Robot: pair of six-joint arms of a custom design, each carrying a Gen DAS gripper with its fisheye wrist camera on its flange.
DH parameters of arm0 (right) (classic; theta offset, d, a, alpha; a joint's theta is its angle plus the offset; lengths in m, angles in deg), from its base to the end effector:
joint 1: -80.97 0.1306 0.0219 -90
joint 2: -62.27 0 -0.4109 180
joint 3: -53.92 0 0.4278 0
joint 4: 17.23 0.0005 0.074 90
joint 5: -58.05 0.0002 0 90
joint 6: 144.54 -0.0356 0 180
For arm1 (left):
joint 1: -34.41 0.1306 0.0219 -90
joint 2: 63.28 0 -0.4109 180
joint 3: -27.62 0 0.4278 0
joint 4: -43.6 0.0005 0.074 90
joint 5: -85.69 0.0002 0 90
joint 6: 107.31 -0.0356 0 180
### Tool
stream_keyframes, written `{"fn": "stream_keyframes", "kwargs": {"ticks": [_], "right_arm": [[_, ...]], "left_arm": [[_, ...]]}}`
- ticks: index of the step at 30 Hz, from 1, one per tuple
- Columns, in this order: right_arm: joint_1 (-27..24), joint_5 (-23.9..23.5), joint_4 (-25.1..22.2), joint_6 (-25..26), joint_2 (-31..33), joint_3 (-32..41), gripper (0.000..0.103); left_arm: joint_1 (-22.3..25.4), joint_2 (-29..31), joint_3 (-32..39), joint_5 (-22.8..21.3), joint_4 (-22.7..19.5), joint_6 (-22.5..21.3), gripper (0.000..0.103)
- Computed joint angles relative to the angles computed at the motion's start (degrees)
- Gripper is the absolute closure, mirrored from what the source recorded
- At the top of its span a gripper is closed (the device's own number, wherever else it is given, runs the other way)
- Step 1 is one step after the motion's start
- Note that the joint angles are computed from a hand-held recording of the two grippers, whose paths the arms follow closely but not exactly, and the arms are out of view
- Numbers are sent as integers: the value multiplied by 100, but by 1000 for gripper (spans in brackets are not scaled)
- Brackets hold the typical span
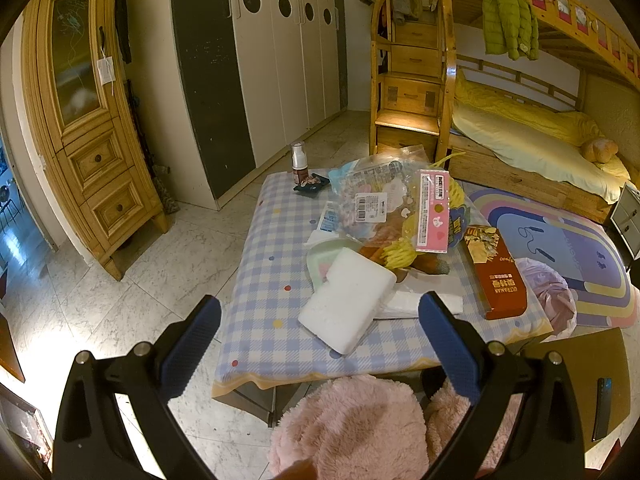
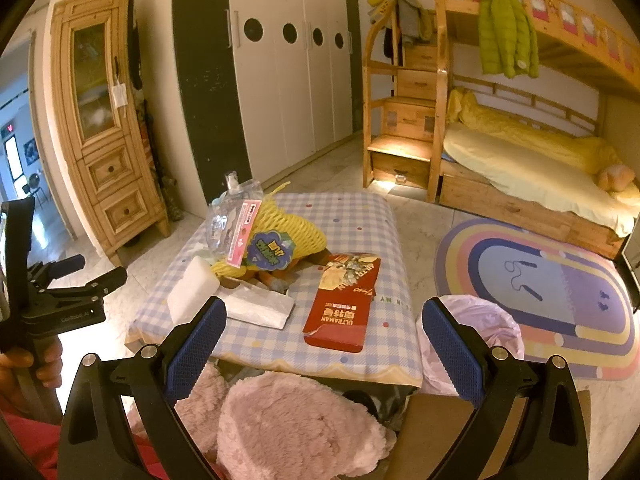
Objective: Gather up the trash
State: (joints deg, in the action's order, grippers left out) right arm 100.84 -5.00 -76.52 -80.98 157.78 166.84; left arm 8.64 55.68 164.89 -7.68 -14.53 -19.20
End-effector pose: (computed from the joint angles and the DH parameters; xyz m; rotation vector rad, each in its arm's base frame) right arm 0.5212 0.1707 0.5969 0.3606 2.1803 -0.0983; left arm 0.6410 -0.3077 0.5542 0.5120 2.2105 -0.1545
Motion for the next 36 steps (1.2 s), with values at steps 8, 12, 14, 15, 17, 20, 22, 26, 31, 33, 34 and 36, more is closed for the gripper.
{"fn": "stream_keyframes", "kwargs": {"ticks": [8,12,14,15,17,20,22,26,31,33,34,36], "right_arm": [[12,-216,87,-271,-59,-139,6],[-18,-338,161,-381,-12,-192,6],[-53,-359,125,-360,73,-176,6],[-79,-419,101,-391,121,-151,6],[-142,-424,70,-399,251,-93,6],[-221,-429,270,-283,315,-173,6],[-259,-493,177,-253,415,-98,6],[-333,-494,617,-206,472,-230,6],[-379,-437,900,-74,545,-334,8],[-380,-410,819,63,602,-295,10],[-387,-445,861,120,610,-311,11],[-391,-495,852,186,627,-315,12]], "left_arm": [[71,-61,-481,83,154,14,7],[86,-31,-651,132,205,-83,7],[114,80,-554,296,116,-171,7],[132,107,-588,388,98,-192,7],[162,332,-292,422,-146,-138,7],[220,487,-173,565,-251,-84,7],[251,569,-121,691,-290,-70,9],[250,796,66,884,-420,-155,19],[222,1103,363,923,-682,-121,29],[210,1152,390,953,-647,-74,32],[222,1148,370,1020,-592,-43,34],[225,1169,393,1119,-508,-1,39]]}}
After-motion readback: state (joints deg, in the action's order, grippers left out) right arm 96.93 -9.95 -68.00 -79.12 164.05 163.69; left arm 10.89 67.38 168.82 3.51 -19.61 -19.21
